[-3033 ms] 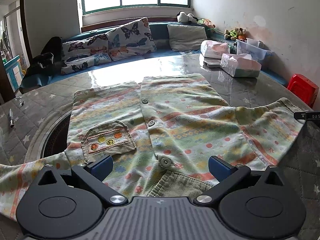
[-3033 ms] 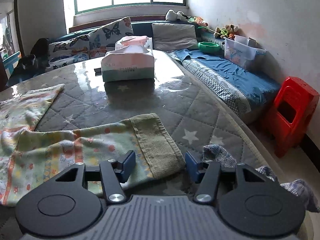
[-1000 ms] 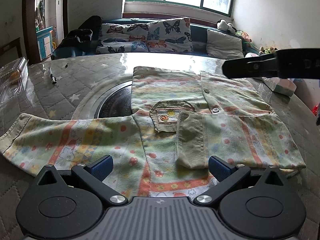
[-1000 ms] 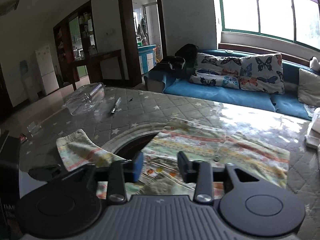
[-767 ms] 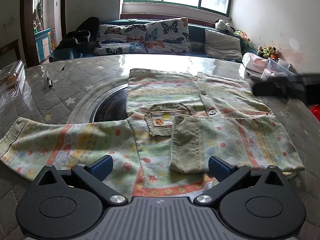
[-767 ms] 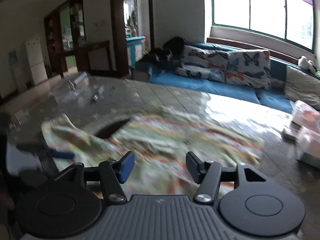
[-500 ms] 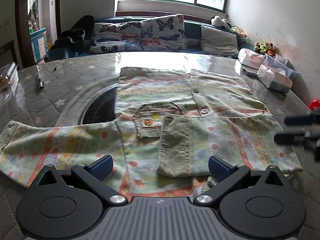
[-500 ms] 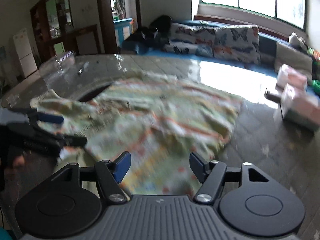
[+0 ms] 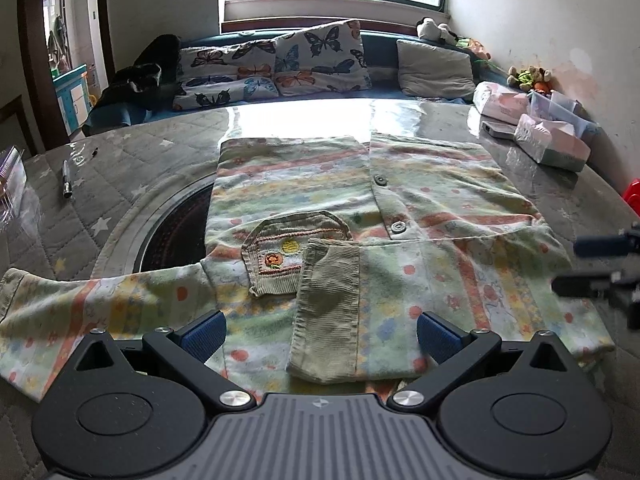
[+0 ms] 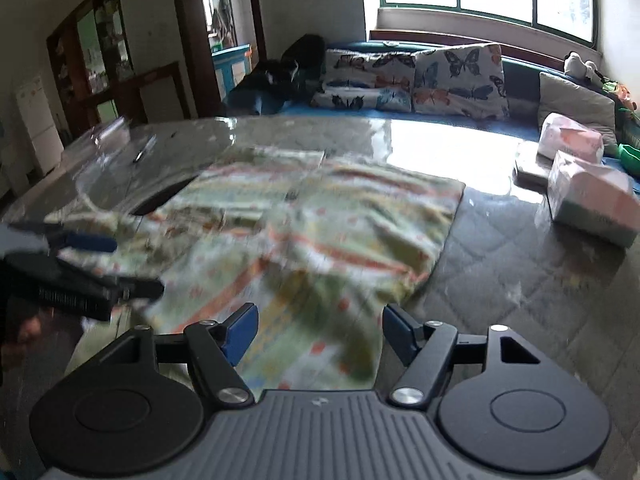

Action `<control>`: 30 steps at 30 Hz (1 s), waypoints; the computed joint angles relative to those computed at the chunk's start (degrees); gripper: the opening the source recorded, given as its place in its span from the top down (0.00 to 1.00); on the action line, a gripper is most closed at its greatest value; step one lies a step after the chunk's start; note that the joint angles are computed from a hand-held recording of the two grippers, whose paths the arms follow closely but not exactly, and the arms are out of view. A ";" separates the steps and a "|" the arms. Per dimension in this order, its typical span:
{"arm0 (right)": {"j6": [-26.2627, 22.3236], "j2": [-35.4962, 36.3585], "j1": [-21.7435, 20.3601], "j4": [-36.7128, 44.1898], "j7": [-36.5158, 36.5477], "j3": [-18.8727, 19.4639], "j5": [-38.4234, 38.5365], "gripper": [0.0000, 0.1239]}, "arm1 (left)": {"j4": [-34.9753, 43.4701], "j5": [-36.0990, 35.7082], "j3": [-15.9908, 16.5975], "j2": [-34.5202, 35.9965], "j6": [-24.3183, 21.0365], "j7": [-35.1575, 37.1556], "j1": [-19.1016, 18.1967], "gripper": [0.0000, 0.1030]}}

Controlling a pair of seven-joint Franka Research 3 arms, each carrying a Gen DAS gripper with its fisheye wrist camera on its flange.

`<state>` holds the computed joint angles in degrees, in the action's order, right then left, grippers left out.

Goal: Fold clothes
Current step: 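Open the right tool and withdraw it from the sleeve, then move the left tool to the shirt's side edge by the corduroy cuff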

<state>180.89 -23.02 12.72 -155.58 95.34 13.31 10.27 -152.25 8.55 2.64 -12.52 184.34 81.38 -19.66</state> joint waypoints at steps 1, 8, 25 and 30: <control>0.46 1.32 0.68 0.76 -0.50 -0.97 0.14 0.43 | 0.36 0.15 -0.65 0.42 -0.17 -0.25 0.61 0.00; 0.67 6.92 1.39 3.92 -2.33 -2.64 0.77 0.43 | 1.59 0.14 -2.19 2.50 -0.29 -0.47 2.04 0.00; -2.08 0.64 -9.06 0.60 3.73 9.85 -9.67 0.37 | 1.60 11.21 -16.07 1.62 -0.43 -11.28 18.69 0.00; 0.23 1.56 -7.92 1.33 5.13 9.91 -10.69 0.33 | 0.68 11.61 -12.46 0.65 -1.22 -11.96 15.92 0.00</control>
